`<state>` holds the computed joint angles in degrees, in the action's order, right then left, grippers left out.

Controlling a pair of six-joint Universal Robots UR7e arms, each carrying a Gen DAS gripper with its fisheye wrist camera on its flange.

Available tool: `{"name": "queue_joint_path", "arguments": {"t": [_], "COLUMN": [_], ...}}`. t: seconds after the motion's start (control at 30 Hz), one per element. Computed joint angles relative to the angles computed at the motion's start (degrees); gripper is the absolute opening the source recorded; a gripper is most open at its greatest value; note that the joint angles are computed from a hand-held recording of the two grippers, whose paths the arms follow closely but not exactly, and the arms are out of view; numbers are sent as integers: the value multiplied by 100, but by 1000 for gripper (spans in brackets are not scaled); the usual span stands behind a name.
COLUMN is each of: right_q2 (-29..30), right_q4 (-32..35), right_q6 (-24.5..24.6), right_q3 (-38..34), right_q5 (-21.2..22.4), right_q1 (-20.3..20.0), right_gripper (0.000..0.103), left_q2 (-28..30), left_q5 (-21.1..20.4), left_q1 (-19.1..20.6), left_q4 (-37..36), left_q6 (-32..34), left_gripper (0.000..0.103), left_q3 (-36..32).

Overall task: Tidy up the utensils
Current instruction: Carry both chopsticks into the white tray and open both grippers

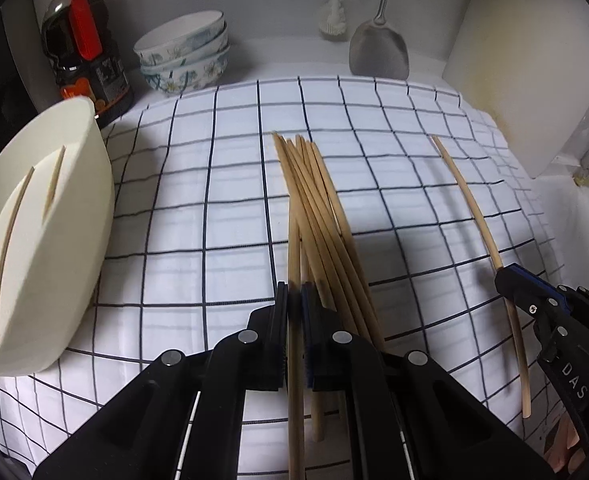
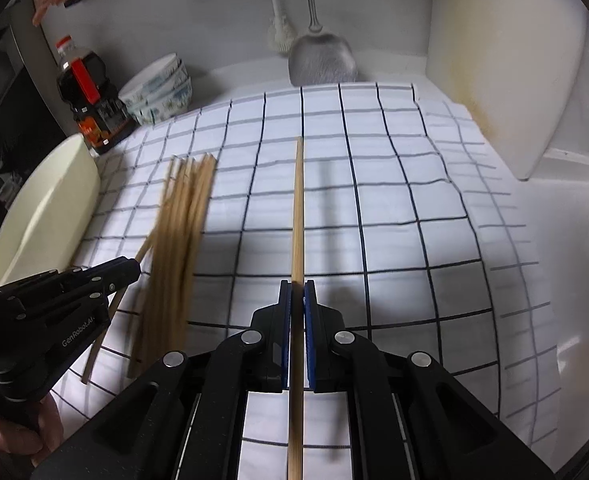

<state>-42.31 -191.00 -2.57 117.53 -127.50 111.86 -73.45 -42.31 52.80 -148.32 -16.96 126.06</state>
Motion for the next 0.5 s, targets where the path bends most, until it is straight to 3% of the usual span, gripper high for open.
{"name": "queue_joint_path", "arguments": {"t": [0.5], "right_q2": [-65], "right_q4": [395], "right_q6": [360], "right_q3": [-555], "right_q5": [466], "right_q1": [636], "right_gripper": [6], "left_q2": [-1492], "left_q5": [370], "left_q1": [-114], "left_q4": [691], "left_q6": [178], "left_gripper": [7], "left_q3": [-184]}}
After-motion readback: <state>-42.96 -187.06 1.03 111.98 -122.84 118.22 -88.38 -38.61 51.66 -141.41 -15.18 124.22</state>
